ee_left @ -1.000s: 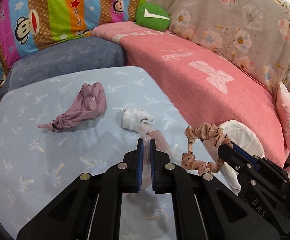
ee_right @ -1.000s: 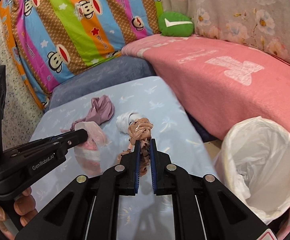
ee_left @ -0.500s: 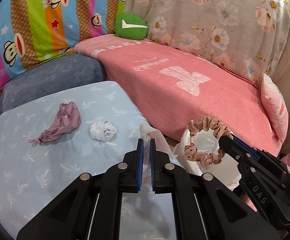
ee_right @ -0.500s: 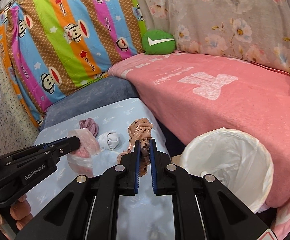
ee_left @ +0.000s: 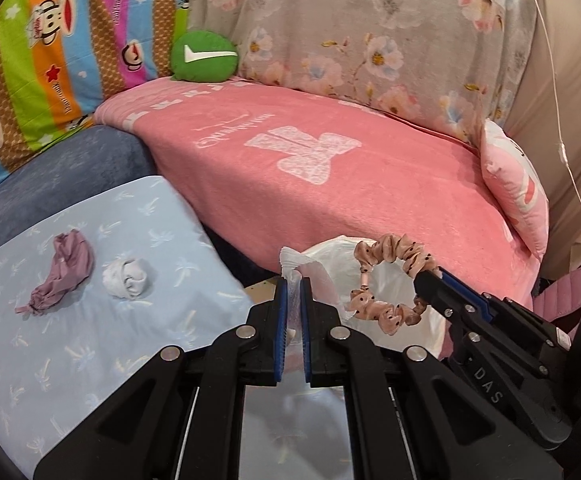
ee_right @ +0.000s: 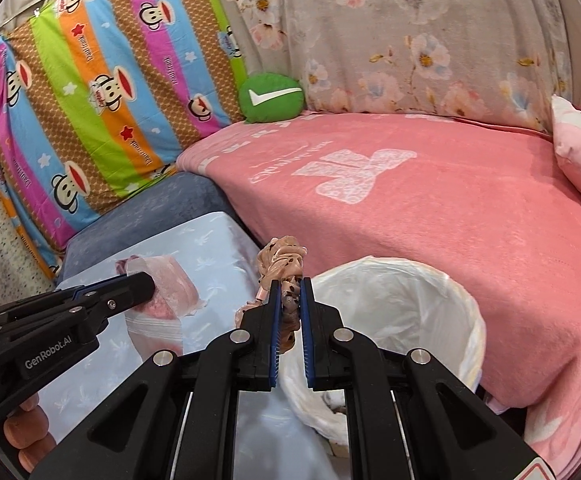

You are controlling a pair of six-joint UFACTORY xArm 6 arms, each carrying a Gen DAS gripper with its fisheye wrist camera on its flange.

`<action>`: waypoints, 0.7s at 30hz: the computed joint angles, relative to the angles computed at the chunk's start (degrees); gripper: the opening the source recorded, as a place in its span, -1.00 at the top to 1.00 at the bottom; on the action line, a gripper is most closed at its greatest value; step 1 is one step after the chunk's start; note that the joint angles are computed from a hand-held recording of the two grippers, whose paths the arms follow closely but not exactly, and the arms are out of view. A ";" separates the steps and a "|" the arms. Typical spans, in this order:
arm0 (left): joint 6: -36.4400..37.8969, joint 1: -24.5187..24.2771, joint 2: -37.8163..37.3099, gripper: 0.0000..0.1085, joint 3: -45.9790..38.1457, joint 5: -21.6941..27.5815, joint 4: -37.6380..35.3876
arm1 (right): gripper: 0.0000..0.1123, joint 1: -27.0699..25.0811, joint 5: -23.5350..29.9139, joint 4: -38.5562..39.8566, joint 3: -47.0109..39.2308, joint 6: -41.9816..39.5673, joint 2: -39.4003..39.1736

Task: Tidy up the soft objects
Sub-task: 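Carry the pink wrapper and beige scrunchie in both tools over the bin, then open the left tool to drop the pink wrapper while the right tool holds the scrunchie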

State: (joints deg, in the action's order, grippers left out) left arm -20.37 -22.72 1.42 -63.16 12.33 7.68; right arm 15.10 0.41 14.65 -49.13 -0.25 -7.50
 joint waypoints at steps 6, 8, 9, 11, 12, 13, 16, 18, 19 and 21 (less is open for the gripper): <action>4.30 -3.01 3.39 0.89 -4.72 1.04 -5.29 | 0.82 -2.61 0.31 4.90 0.61 -4.74 -0.38; 5.41 -3.95 4.81 0.89 -6.52 1.57 -6.89 | 0.82 -3.47 0.38 5.93 0.82 -5.68 -0.45; 6.27 -4.34 5.51 0.89 -7.35 1.87 -8.11 | 0.82 -4.15 0.45 6.46 0.98 -6.24 -0.53; 7.58 -4.98 6.72 0.88 -8.57 2.23 -10.13 | 0.82 -4.86 0.40 8.12 1.29 -7.69 -0.57; 8.78 -5.29 7.37 0.88 -9.13 2.38 -11.75 | 0.82 -5.24 0.43 8.47 1.41 -8.02 -0.58; 10.76 -5.52 7.89 0.87 -9.55 2.46 -14.21 | 0.82 -5.51 0.44 8.24 1.43 -7.80 -0.50; 13.21 -5.75 9.78 0.85 -10.86 3.24 -18.58 | 0.82 -6.43 0.84 8.37 1.62 -7.87 -0.34; 11.34 -5.50 10.52 0.85 -10.77 3.33 -16.70 | 0.82 -6.78 1.13 9.88 1.55 -9.43 -0.19; 10.02 -5.36 10.58 0.83 -10.56 3.58 -15.42 | 0.82 -7.00 1.32 10.98 1.50 -10.61 0.08; 7.18 -4.85 10.78 0.61 -10.39 4.63 -13.05 | 0.82 -7.15 1.60 11.45 1.25 -11.22 0.58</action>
State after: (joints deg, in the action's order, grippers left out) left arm -13.19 -27.58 12.20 -73.55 16.96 -5.37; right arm 7.95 2.01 26.10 -47.89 -11.47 -6.92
